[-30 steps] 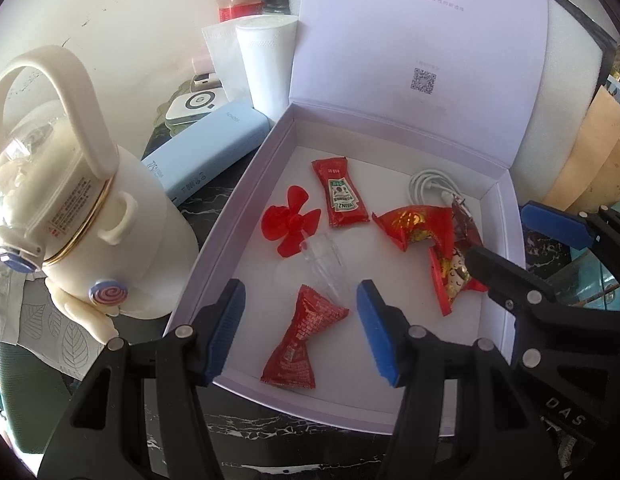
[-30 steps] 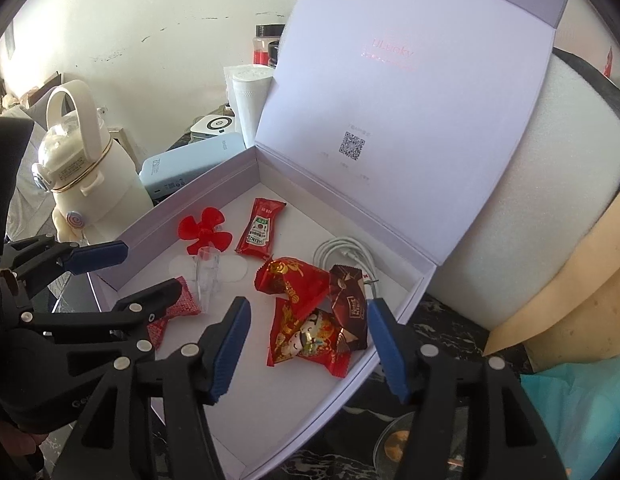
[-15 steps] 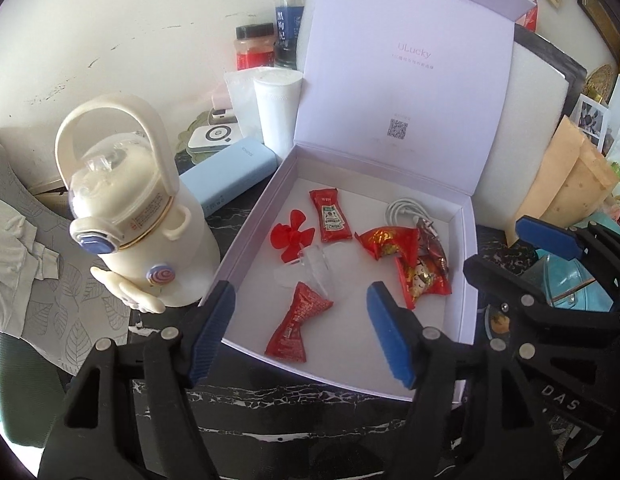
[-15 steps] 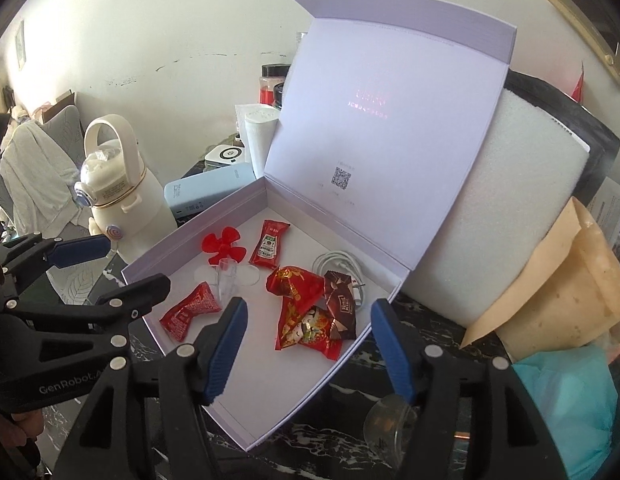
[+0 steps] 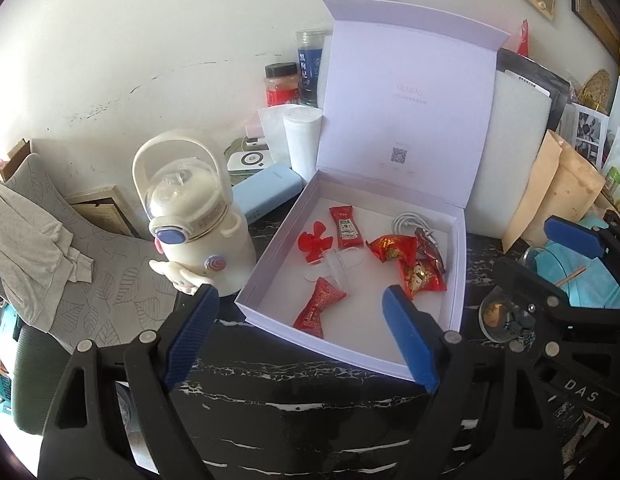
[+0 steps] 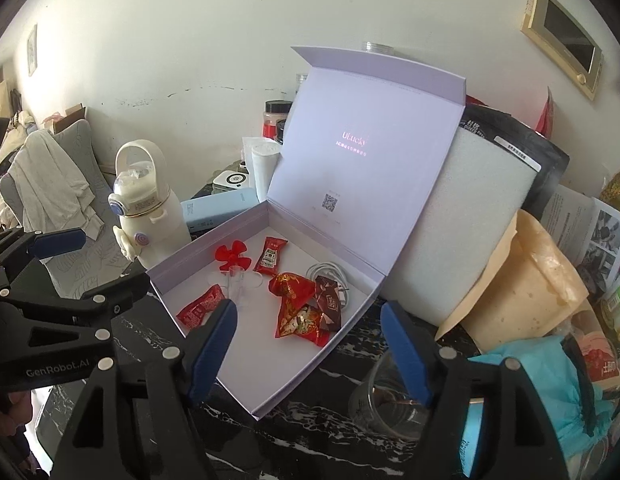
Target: Organize objects
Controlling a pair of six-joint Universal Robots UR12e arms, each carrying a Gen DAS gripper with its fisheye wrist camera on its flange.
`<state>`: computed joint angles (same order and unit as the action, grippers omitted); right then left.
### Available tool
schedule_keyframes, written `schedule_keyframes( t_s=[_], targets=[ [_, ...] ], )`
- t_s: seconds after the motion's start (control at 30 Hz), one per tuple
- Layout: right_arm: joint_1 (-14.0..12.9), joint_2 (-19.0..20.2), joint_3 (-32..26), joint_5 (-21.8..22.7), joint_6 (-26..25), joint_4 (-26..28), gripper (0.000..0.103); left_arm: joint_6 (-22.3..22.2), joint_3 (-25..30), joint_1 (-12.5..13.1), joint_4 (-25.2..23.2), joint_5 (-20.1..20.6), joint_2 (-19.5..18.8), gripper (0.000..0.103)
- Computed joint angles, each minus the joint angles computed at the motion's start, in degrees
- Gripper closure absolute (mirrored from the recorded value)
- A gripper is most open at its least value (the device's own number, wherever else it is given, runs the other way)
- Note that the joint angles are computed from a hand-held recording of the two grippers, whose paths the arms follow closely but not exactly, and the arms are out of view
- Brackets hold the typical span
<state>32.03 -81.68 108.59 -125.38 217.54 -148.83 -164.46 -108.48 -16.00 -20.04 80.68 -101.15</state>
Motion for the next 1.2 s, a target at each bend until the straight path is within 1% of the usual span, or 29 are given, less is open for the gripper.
schedule_keyframes(
  t_s=[0.07,0.17,0.2,0.27,0.37,0.5,0.7,0.87,0.97,1.03,1.2],
  targets=[
    [0.7,-0.5,0.3,-0.9,0.1,-0.3,0.026,0.0,-0.8,0.1,0.7,-0.1,0.8,0.015],
    [1.8,-1.1,0.5,-2.6,0.7,0.0,0.02,0.3,-2.2,0.2,2.2,-0.1,2.1,0.014],
    [2.2,-1.4,0.6,-3.3,1.2,0.5,0.019,0.3,-2.6,0.3,2.4,-0.1,2.5,0.014],
    [2.9,-1.9,0.9,-4.1,1.8,0.9,0.019,0.3,-3.4,0.4,2.6,-0.1,3.3,0.014],
    [3.8,-2.7,1.2,-5.0,2.9,1.7,0.019,0.2,-4.5,0.2,2.8,0.9,4.5,0.014],
    [5.1,-3.4,1.6,-6.2,4.9,3.8,0.019,0.0,-6.1,0.4,2.6,1.4,6.2,0.014],
    [6.8,-4.0,2.5,-6.9,7.1,5.8,0.019,-0.3,-8.7,0.7,3.3,2.3,8.3,0.014],
    [7.7,-4.5,3.3,-6.2,9.4,7.3,0.019,-0.1,-10.8,1.0,3.0,2.1,9.7,0.014],
    [8.4,-4.5,3.4,-6.6,11.6,9.6,0.019,0.0,-12.0,1.2,2.8,2.2,10.5,0.014],
    [8.7,-4.3,3.4,-6.7,12.1,10.4,0.019,-0.1,-12.8,1.3,2.7,2.4,10.9,0.014],
    [9.4,-4.2,4.0,-5.7,12.9,10.3,0.019,-0.7,-14.1,1.8,1.1,2.3,11.6,0.014]
  ],
)
